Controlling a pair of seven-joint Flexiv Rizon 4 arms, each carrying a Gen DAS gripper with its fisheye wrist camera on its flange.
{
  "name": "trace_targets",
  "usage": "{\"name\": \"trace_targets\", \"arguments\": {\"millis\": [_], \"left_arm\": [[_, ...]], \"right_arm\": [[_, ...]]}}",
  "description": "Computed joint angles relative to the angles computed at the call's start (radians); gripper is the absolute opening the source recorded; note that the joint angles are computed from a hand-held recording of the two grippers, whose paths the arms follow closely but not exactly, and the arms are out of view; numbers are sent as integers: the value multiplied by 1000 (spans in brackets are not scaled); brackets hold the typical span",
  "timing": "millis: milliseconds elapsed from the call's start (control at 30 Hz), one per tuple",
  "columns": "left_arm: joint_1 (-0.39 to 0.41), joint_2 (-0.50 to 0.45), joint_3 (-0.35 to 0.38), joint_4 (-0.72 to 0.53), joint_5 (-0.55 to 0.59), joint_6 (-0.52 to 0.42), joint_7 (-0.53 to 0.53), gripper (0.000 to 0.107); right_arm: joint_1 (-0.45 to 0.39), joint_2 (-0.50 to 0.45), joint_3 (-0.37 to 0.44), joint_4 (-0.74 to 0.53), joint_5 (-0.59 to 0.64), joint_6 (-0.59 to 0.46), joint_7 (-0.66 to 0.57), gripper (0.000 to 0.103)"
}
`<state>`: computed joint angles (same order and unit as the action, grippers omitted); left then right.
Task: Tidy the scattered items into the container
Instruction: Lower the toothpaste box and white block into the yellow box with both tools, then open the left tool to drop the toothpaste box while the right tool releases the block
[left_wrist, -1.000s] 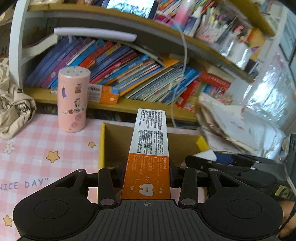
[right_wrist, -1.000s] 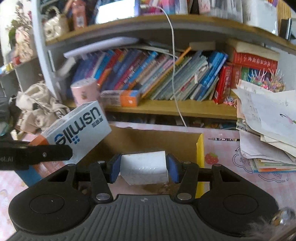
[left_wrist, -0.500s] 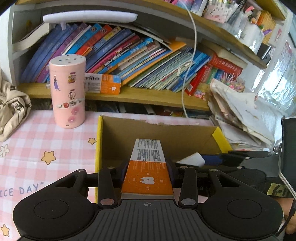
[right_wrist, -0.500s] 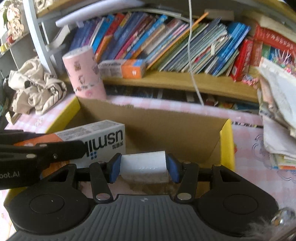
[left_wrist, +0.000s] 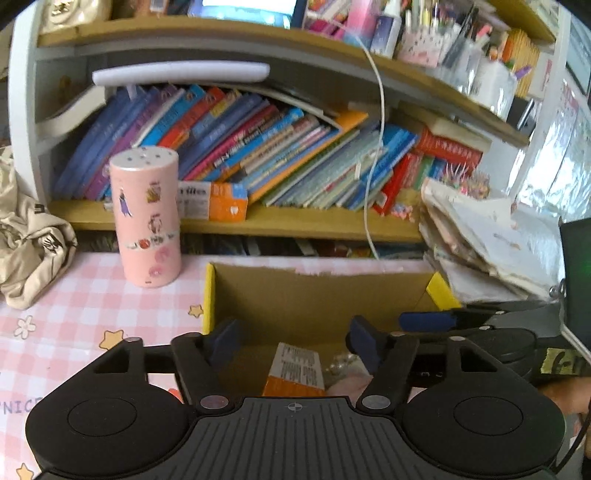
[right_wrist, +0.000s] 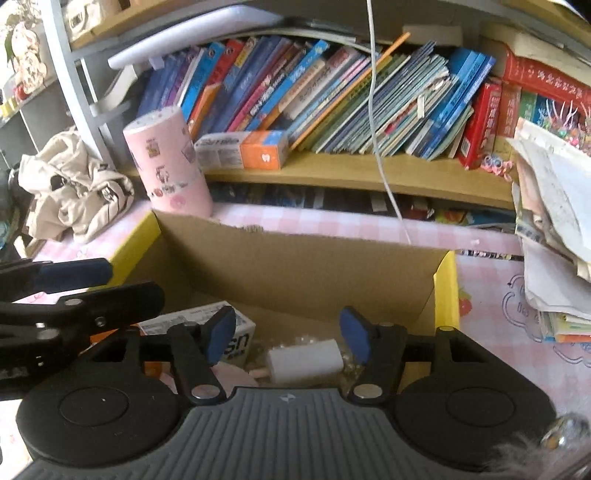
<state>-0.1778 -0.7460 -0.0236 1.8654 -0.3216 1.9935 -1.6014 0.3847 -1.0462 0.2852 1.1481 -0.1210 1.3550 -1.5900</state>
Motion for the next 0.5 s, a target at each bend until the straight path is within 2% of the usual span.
{"name": "trace_targets", "arguments": {"millis": [133, 233, 333, 500], "left_arm": [[-85, 11, 73, 28, -61, 64, 15, 81], [-147, 27, 113, 62, -125, 114, 55, 87], [-152, 47, 98, 107, -138, 195, 83, 95], [-136, 81, 54, 182, -160, 287, 105, 98]], "right_arm": [[0, 26, -2, 52, 6, 60, 2, 75], [15, 56, -30, 117, 1, 143, 32, 84], [35, 93, -65, 200, -16, 240, 72, 87], [95, 168, -157, 345, -30, 375, 146, 88]]}}
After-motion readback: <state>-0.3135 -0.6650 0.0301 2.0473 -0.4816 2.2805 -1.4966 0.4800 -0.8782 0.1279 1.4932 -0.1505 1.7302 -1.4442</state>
